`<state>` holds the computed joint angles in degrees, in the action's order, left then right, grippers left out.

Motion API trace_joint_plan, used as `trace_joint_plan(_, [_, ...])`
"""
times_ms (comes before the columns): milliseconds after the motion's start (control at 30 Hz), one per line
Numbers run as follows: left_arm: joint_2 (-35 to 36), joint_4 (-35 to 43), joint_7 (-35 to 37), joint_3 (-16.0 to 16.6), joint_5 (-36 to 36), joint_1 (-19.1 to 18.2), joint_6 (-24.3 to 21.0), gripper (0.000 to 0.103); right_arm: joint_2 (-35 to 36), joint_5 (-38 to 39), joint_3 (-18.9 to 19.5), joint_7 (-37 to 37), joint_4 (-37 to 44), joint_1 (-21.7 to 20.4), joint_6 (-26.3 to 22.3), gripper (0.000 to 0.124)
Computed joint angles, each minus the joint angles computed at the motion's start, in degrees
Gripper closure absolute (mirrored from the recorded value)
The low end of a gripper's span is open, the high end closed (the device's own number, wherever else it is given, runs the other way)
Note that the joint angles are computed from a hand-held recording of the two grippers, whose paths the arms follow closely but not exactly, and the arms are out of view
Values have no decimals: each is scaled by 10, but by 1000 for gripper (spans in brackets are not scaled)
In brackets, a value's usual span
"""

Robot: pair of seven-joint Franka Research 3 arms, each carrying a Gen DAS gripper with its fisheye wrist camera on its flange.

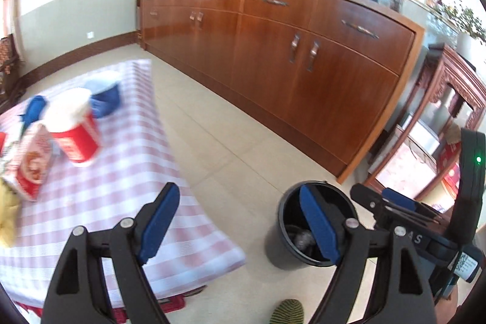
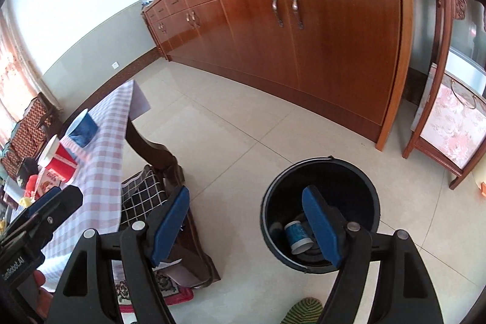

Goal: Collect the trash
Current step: 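Return both tools to the table and reach toward the yellow cloth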

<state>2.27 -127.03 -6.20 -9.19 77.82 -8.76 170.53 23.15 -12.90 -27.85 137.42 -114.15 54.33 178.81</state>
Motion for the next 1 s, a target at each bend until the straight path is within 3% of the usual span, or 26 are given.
trace_joint_plan(200, [-101,-92,-42,0,29,37,-42,20,7,3,43,-30,40,6,1,43])
trace_joint_plan(467, [-189,-183,-70,0,40,104,-55,20,40,8,114,-80,118,-7,-24,42])
trace_joint_plan(733, [-203,-202,-114,15,100,149,-36,20,92,8,165,-121,213,-21,-63,40])
trace_joint_plan(1000, [-192,-197,-151,32,153,156,-35,20,167,35,219,-170,334,-55,-113,39])
